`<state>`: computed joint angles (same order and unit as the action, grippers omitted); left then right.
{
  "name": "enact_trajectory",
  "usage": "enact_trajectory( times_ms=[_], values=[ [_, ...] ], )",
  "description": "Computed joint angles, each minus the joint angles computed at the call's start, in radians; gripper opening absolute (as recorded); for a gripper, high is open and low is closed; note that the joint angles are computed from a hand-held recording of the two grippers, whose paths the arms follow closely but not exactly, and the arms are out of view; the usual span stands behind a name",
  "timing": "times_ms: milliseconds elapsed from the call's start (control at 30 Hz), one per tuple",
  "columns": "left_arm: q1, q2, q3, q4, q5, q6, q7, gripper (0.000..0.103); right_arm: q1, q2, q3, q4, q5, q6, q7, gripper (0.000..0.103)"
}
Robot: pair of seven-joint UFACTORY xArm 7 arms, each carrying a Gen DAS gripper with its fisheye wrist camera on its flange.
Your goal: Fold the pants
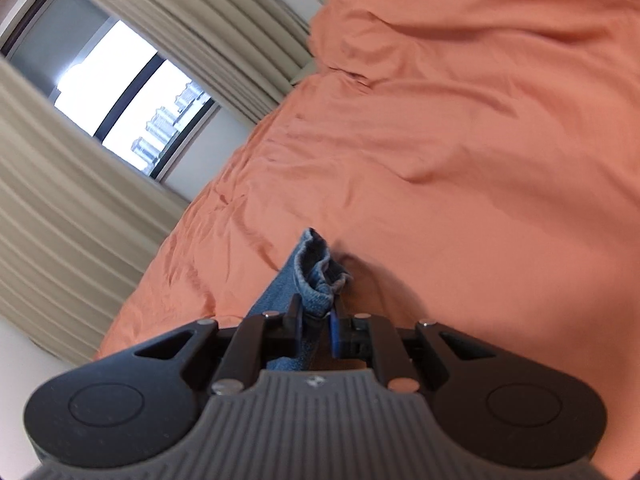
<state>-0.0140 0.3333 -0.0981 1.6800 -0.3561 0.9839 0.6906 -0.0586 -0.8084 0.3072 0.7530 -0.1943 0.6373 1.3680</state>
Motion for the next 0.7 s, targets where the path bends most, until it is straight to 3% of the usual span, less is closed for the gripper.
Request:
enact_trajectory(
  times_ms=[167, 333, 467, 533, 600, 700],
  values=[
    [0.033, -0.209, 0.014, -0.262, -0.133, 0.007, 0.068, 0.006, -0.005, 0.060, 0.021, 0.116, -0.032, 0.074, -0.033, 0.008],
    [0.018, -0.339, 0.062, -0.407, -0.189, 0.022, 0.049, 0.005, -0.005, 0.144, 0.063, 0.280, -0.088, 0.158, -0.068, 0.007],
    [0.001, -0.364, 0.085, -0.444, -0.188, 0.023, 0.041, 0.004, 0.008, 0.246, 0.106, 0.438, -0.141, 0.218, -0.091, 0.007],
    [0.010, -0.358, 0.105, -0.410, -0.213, 0.089, 0.042, 0.004, 0.012, 0.320, 0.146, 0.550, -0.196, 0.270, -0.109, 0.007],
    [0.033, -0.367, 0.130, -0.387, -0.265, 0.150, 0.088, 0.005, 0.022, 0.408, 0.192, 0.672, -0.260, 0.316, -0.129, 0.007],
    [0.071, -0.395, 0.166, -0.382, -0.310, 0.155, 0.130, 0.005, 0.043, 0.574, 0.290, 0.880, -0.378, 0.386, -0.143, 0.007]
  ],
)
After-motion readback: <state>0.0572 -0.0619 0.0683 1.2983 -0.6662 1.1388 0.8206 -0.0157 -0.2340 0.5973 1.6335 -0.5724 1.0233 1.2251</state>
